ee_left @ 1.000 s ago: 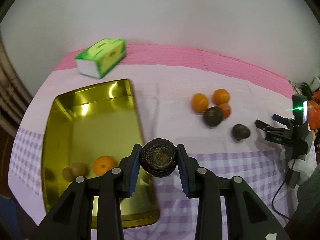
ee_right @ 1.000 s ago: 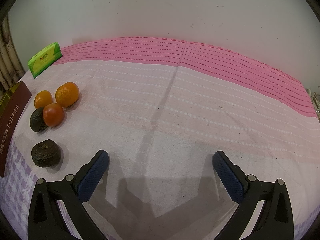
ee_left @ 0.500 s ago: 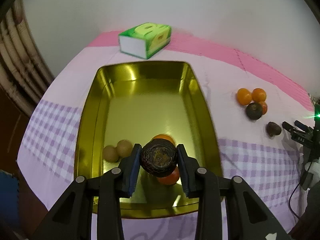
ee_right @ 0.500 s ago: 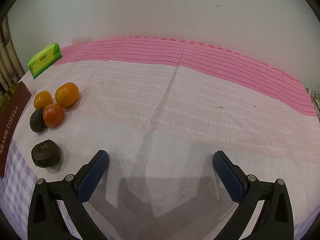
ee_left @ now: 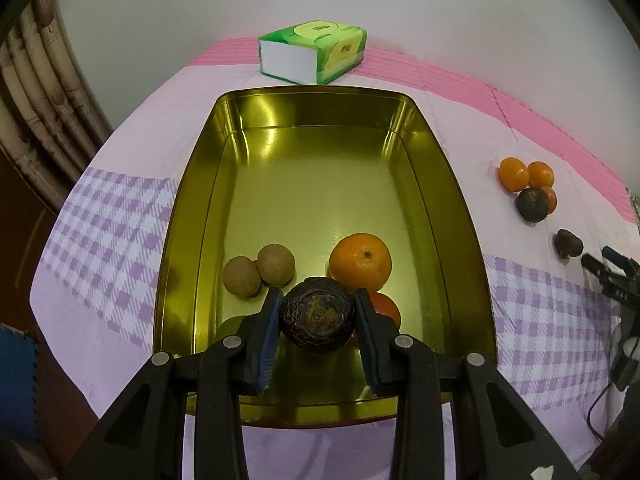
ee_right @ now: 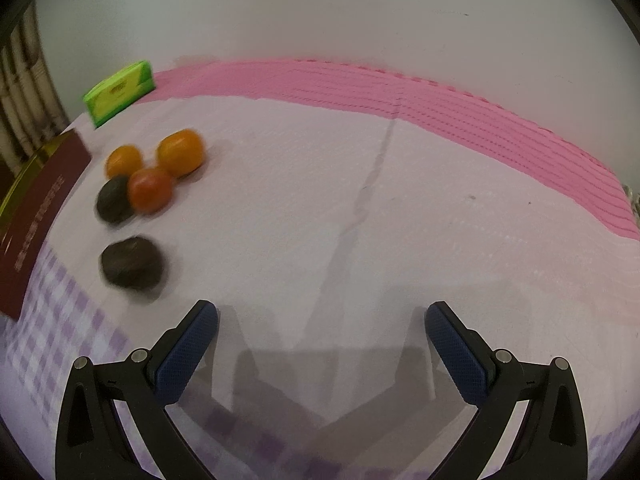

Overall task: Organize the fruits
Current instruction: 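Carry the dark fruit over the tin tray with the left tool, then open the left tool to release the dark fruit while the right tool grasps another dark fruit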

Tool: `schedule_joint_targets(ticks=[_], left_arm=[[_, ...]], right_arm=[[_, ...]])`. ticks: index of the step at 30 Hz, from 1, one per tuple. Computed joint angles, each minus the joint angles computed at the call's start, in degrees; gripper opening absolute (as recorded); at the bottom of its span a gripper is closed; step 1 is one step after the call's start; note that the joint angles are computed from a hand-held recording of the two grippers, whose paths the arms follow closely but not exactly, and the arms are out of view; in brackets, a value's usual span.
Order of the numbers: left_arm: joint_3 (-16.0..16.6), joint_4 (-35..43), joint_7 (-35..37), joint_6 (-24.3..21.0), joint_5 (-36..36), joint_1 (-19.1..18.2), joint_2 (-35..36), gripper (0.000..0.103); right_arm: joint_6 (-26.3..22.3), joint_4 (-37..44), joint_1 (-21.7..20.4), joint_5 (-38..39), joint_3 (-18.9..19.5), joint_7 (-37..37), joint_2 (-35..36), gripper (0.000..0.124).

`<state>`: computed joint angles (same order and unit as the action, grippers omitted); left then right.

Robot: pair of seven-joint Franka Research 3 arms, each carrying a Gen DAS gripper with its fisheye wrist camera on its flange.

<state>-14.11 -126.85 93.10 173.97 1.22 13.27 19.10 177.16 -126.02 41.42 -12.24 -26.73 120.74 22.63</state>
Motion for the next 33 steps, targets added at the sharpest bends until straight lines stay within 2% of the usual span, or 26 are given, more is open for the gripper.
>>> schedule_joint_targets(ticks=[6,9,16,23,29,33], left_arm=[[1.53,0.12,-1.58,0.45,1.47,-1.0,0.37,0.032],[0.73,0.64,-1.33,-0.34,1.23,-0.28,0.81,0.032],[1.39,0.78,-1.91,-0.53,2.45,-1.33,1.33,0.032],[1.61,0.82,-2.04,-0.54,2.99,-1.28,1.28,0.032],[2.46,0.9,-2.9,-0.52,3.55,-1.75,1.28,0.032],[2.48,1.24,-3.32,-0.87,3.5,-1.53,1.42,0.033]], right_arm=[[-1.27,-0.21,3.06,-1.57,-0.62,2.44,-0.52,0.103],[-1.4,0.39,2.38,-2.7,0.89,2.71,-0.44,0.103],[-2.62,3.35,0.16,-3.76,5.42,2.22,0.71,0.103],[-4.85,8.45,-0.62,-3.78,6.91,3.93,3.68,0.102],[-5.47,10.93,0.5,-5.28,5.47,7.16,5.05,0.082],[-6.06,12.22,-0.17,-5.86,6.27,7.74,5.5,0.067]])
